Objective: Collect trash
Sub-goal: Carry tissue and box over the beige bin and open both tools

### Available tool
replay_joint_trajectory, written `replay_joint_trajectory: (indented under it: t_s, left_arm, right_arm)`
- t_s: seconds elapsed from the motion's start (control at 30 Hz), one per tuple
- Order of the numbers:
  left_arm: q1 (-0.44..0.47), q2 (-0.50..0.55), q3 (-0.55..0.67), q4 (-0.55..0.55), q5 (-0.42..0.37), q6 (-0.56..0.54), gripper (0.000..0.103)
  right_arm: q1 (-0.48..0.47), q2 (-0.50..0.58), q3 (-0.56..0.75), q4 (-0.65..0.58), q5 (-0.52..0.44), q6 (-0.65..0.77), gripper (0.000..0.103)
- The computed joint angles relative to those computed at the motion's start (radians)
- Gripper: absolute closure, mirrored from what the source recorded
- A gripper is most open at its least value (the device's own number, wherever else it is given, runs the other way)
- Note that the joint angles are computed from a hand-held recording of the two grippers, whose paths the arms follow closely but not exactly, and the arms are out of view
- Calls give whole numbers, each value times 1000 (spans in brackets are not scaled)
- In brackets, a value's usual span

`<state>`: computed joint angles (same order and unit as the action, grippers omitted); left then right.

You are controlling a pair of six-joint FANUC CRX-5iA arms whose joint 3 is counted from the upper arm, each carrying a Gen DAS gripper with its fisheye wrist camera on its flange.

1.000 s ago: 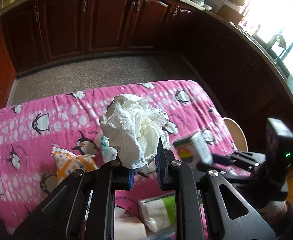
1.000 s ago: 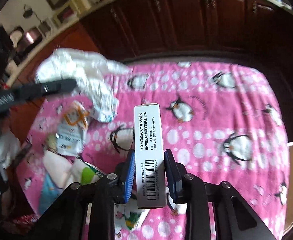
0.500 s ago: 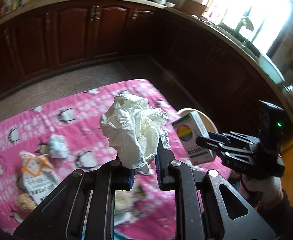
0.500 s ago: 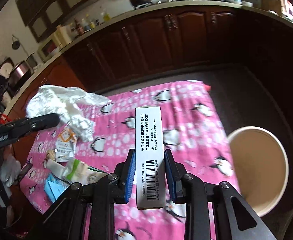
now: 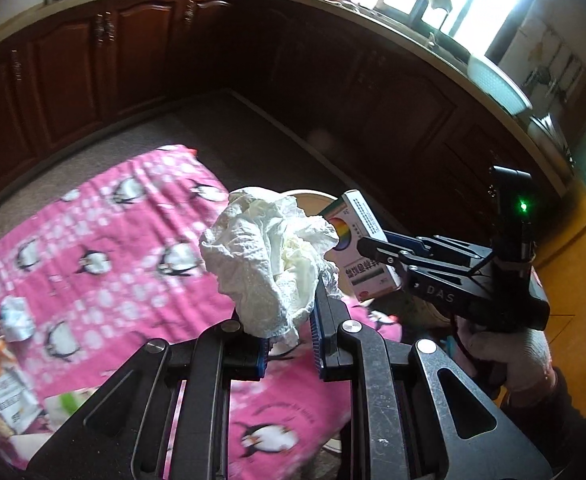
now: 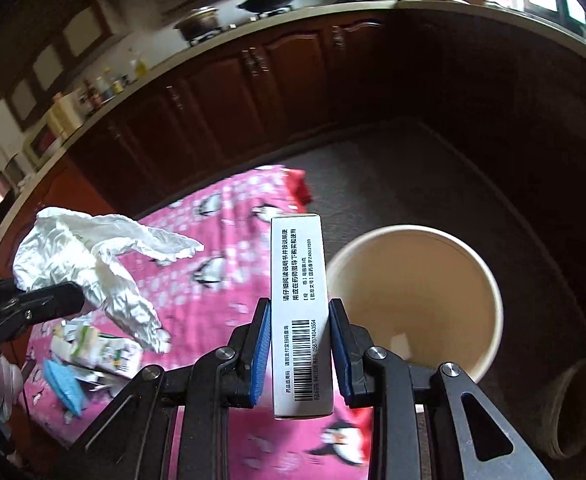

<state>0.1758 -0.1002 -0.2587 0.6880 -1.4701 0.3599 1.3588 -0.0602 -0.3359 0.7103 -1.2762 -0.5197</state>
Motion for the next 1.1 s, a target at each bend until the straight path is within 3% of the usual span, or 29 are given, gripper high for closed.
replay_joint_trajectory:
  t_s: [0.37, 0.53, 0.97, 1.03, 1.1]
  left_arm:
    - [-148, 31, -4, -20, 94, 76, 88]
    - [-207, 69, 4, -52, 151, 160, 88]
    - [-301, 116, -7, -113, 228, 237, 87]
    - [-308, 113, -9, -123, 236, 242, 86]
    - [-314, 108, -15, -132, 249, 246, 73]
  right_arm:
    - [13, -93, -122, -53, -22, -105, 76]
    - [18, -124, -172, -73, -2, -159, 76]
    - [-11, -147, -229, -136, 38, -205, 76]
    - [-22, -142, -232, -150, 46, -198, 76]
    - [-35, -138, -238, -161, 61, -195, 76]
